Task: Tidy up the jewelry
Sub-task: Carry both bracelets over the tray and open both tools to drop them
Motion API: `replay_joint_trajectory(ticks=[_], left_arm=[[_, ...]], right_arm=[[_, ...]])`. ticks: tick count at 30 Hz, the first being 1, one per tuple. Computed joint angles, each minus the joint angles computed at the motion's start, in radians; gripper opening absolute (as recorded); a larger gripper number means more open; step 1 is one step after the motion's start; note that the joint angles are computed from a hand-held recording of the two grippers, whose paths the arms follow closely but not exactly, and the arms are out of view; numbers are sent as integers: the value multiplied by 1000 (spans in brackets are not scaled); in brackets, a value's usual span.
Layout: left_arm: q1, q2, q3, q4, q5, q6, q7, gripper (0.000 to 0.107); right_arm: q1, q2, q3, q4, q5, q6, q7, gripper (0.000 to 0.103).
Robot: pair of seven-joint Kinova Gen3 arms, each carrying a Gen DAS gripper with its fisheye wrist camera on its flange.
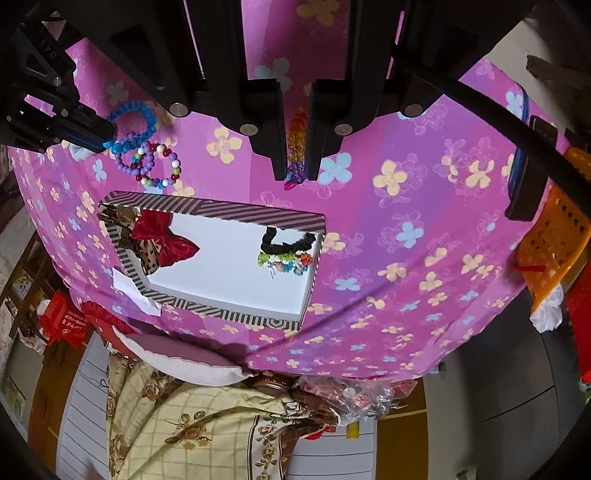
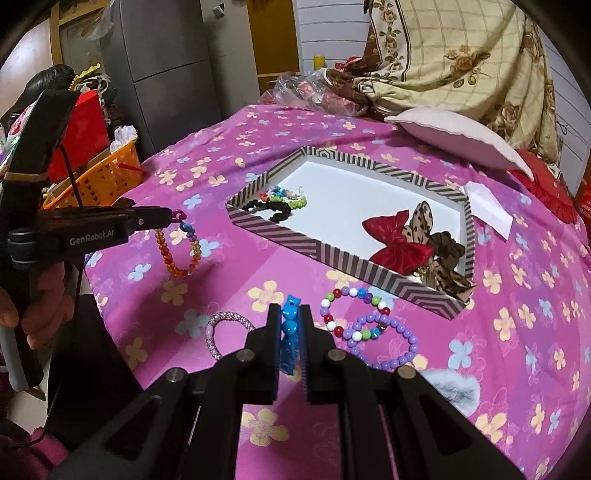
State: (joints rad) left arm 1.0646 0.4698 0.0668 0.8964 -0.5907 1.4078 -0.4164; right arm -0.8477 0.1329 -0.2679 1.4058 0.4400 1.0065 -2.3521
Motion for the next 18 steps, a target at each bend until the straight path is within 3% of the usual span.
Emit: replay_joint_trajectory(ticks=[18], left_arm=[[17,81,-53,-192,-16,85,-96,27]], right_arm=[[21,25,24,-76,-20,21,77,9]])
